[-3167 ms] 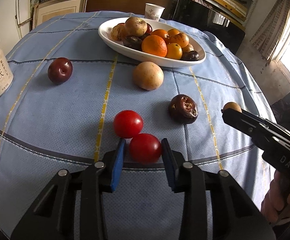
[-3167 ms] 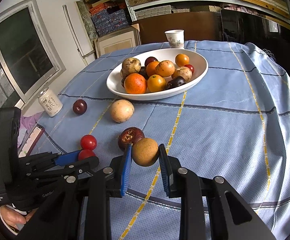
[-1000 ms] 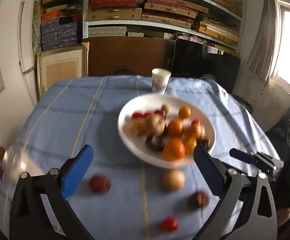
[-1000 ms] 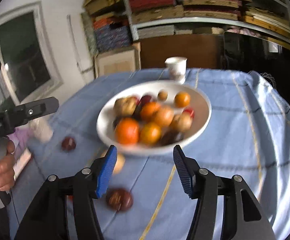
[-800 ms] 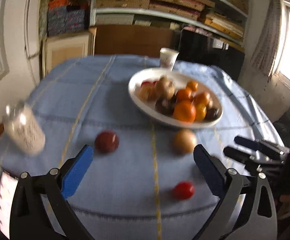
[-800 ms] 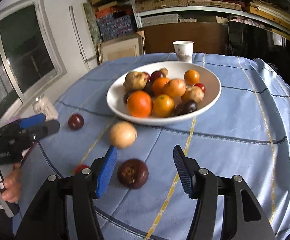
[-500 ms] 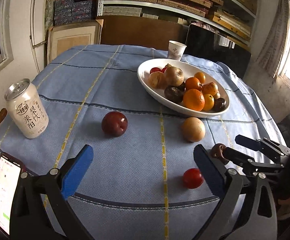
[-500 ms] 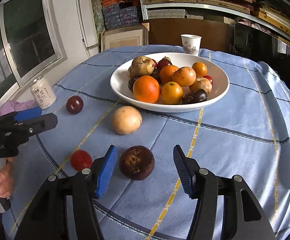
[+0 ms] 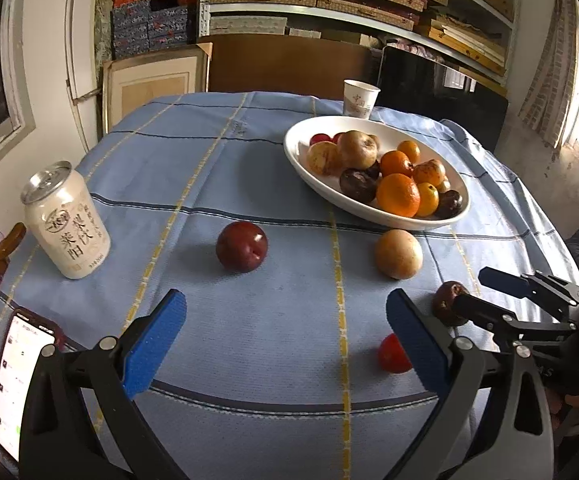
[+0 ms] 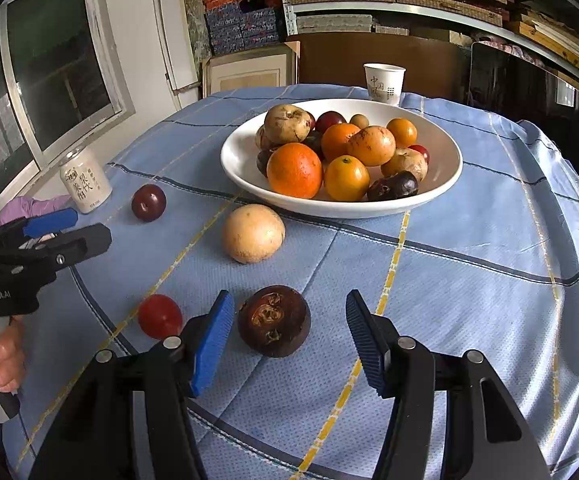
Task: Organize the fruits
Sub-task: 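Move both open tools back to the remaining fruits, then grasp the brown wrinkled fruit with the right tool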
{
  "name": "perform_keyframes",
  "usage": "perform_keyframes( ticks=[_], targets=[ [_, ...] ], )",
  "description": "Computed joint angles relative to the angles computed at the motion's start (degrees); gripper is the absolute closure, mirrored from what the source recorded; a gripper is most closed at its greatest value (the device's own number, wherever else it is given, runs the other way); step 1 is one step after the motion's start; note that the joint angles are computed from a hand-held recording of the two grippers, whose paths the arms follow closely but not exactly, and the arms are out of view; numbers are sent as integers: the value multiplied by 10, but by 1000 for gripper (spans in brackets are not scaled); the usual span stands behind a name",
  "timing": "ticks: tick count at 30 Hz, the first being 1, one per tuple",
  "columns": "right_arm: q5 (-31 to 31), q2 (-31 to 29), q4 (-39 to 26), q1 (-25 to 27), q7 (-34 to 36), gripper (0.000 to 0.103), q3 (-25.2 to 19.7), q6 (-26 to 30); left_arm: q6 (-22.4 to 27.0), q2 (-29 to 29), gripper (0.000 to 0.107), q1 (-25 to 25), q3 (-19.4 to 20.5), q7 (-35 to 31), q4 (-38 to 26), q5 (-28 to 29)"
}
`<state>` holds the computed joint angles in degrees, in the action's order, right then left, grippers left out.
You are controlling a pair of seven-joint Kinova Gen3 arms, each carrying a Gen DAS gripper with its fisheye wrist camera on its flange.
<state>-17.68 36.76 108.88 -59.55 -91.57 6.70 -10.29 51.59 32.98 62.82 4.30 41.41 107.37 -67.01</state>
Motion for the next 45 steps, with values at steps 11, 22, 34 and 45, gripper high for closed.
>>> perform_keyframes(
  ticks=[11,22,34,45],
  targets=[
    [14,8,-14,-3,-1,44,3,22,1,-7,9,-1,5,13,10,0],
    [44,19,-36,-17,-31,52,22,61,4,-6,9,0,6,12,8,3],
    [78,19,-36,-20,-57,60,23,62,6,-7,9,-1,6,10,9,8],
    [23,-29,42,41,-62,61,-21,-43,-105,-13,12,-13,14,5,32,-95]
  ],
)
